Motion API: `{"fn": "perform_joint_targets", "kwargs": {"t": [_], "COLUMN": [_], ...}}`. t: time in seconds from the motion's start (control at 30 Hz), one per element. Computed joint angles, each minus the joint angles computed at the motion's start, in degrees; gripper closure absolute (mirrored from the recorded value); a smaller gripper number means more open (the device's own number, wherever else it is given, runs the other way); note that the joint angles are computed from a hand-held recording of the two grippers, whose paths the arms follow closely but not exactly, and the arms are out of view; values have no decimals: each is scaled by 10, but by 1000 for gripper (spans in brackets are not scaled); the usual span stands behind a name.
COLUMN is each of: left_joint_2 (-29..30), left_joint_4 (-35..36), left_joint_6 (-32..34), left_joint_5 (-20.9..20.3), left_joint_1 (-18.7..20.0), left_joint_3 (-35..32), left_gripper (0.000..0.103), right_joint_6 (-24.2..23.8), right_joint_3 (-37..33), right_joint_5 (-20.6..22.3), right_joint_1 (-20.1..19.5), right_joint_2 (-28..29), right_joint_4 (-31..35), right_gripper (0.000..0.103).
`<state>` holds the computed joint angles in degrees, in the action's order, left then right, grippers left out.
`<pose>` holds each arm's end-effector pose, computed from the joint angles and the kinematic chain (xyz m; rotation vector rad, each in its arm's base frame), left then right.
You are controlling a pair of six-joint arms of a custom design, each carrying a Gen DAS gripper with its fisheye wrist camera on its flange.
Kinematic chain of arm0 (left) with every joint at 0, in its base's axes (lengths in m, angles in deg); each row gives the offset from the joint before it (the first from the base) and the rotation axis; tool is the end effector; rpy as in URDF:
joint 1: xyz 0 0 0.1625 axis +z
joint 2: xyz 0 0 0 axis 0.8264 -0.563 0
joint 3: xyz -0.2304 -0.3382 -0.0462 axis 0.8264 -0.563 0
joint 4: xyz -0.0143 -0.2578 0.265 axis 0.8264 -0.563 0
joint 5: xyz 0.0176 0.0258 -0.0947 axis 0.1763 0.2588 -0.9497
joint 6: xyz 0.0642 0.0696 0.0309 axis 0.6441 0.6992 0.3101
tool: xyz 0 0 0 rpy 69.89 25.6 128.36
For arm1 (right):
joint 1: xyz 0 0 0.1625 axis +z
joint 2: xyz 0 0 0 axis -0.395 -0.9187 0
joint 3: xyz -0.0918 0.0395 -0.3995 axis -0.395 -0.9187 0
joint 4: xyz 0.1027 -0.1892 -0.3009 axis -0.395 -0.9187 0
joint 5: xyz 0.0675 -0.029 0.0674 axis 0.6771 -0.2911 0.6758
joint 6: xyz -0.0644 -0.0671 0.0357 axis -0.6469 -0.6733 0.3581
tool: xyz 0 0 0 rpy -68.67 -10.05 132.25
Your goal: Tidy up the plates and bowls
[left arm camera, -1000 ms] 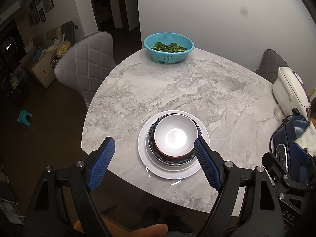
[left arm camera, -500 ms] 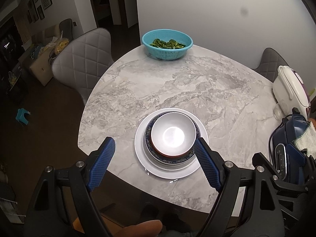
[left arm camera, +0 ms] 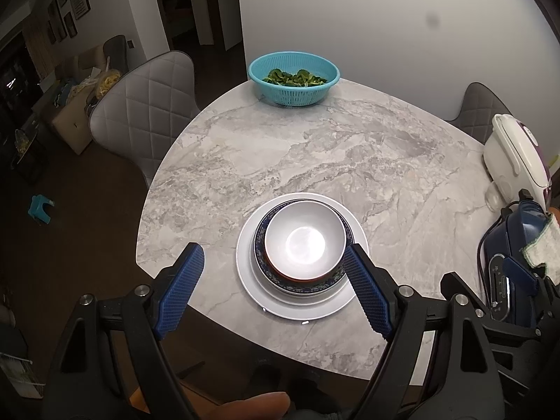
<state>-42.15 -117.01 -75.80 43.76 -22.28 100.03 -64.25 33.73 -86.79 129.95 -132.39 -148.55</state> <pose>-0.4632 -0.5597 0.2408 -0.4331 2.0448 -0.8313 0.2808 -0.6244 0.3440 0.9403 -2.4288 0.4883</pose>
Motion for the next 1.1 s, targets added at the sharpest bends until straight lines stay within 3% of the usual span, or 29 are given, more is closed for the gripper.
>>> {"fn": "perform_joint_targets", "kwargs": {"t": [1.1], "left_joint_2": [9], "left_joint_4": [-9], "left_joint_6": [8], "left_joint_5": [1], "left_joint_1": [8], "left_joint_3": [-3], "left_gripper": [21], "right_joint_6": [-2], "right_joint_3": [-3], "right_joint_5": [1], "right_joint_1": [-6], "right_joint_2": [8], "right_joint_4": [0], "right_gripper": [1]}}
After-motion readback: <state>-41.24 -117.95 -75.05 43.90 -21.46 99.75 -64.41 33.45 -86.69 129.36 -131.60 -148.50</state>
